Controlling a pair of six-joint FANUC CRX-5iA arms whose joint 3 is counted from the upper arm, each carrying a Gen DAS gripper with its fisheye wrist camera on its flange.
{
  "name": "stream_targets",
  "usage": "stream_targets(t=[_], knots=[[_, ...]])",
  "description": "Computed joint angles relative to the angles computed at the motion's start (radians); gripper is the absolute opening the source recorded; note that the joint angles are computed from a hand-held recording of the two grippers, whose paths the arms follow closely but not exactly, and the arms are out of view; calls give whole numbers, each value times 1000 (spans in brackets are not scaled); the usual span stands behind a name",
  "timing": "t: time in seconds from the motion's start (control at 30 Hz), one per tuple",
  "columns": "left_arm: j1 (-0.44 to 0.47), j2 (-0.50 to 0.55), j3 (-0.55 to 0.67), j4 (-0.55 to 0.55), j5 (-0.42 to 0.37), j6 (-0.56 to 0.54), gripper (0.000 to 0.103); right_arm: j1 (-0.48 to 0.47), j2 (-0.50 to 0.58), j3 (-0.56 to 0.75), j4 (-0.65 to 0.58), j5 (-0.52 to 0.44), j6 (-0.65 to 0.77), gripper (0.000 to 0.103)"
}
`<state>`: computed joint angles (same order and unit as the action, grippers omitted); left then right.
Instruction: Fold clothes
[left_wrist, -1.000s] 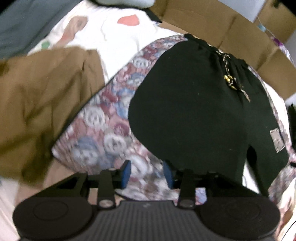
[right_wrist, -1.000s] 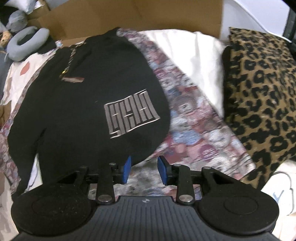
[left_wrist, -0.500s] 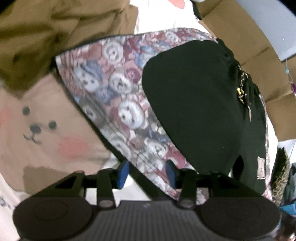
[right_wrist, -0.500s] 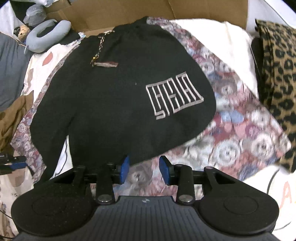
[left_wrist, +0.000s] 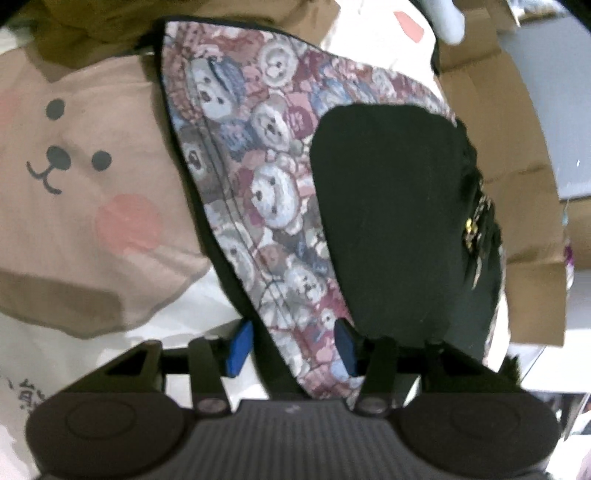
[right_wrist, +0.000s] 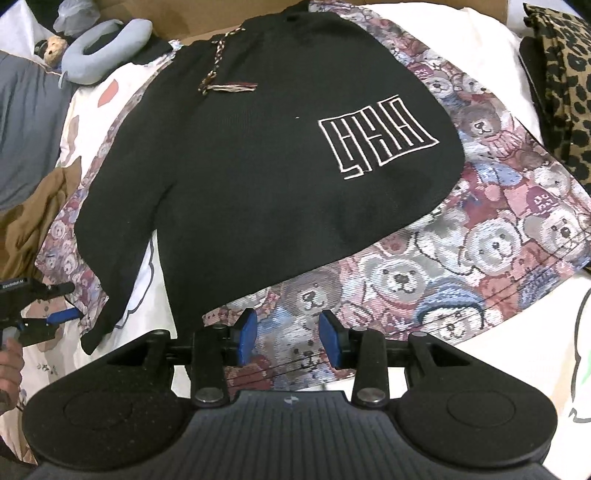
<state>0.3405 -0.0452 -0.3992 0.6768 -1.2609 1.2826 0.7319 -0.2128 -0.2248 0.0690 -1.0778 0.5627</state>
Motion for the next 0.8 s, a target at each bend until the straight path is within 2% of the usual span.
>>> stream_targets(t=[0.13, 0.43, 0.8], knots=[[18, -10, -18, 41, 1, 7, 50, -1, 1, -1, -4, 2, -3, 44], [42, -20, -13, 60, -45, 38, 50, -6, 6, 2, -12, 5, 11, 44], [32, 14, -31, 67, -11, 72, 50, -11, 4, -2, -17, 5, 17, 44]])
